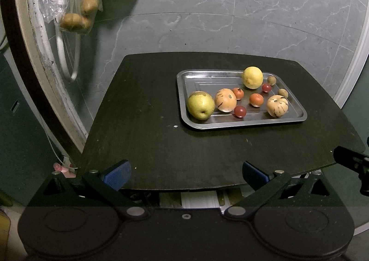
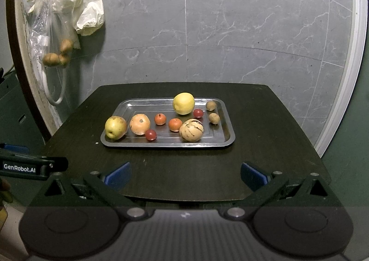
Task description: Organize fruits
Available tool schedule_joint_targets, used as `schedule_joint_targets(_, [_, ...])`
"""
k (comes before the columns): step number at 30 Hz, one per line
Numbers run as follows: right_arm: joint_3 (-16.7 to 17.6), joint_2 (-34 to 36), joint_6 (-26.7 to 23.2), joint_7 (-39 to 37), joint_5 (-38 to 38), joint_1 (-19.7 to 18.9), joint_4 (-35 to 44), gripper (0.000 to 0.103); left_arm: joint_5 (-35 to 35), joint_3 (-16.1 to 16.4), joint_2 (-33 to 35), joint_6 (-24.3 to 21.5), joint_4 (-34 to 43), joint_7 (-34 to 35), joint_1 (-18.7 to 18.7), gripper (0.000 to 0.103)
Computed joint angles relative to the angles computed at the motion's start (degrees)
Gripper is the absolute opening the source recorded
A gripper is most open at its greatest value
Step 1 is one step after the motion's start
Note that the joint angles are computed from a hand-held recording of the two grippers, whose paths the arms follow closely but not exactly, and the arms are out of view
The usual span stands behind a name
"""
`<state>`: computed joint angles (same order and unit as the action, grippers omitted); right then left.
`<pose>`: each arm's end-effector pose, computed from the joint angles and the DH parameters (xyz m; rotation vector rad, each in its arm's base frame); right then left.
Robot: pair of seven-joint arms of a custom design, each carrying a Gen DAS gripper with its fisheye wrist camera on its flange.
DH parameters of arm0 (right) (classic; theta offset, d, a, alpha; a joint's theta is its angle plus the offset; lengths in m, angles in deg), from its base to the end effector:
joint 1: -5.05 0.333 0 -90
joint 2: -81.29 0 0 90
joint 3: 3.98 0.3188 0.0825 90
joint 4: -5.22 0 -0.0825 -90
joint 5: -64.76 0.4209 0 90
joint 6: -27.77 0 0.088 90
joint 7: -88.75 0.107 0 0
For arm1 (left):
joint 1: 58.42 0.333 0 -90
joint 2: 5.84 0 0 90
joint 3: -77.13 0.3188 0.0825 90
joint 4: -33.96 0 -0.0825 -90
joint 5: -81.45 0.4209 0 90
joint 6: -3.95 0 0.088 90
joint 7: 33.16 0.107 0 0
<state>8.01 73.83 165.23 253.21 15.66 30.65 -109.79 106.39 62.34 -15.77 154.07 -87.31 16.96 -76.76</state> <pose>0.4739 0.3642 0.5635 -1.5789 1.8122 -0.8286 0.4801 -0.3338 0.5507 -1.6214 1.9810 -0.7910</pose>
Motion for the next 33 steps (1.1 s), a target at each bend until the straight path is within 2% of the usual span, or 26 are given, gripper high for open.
schedule_joint_targets(33, [-0.22,0.31,-0.21,-0.06,0.23,0.03,0.37,0.103,-1.14,0.36,0.42,0.71,0.15,1.95,0.2,0.102])
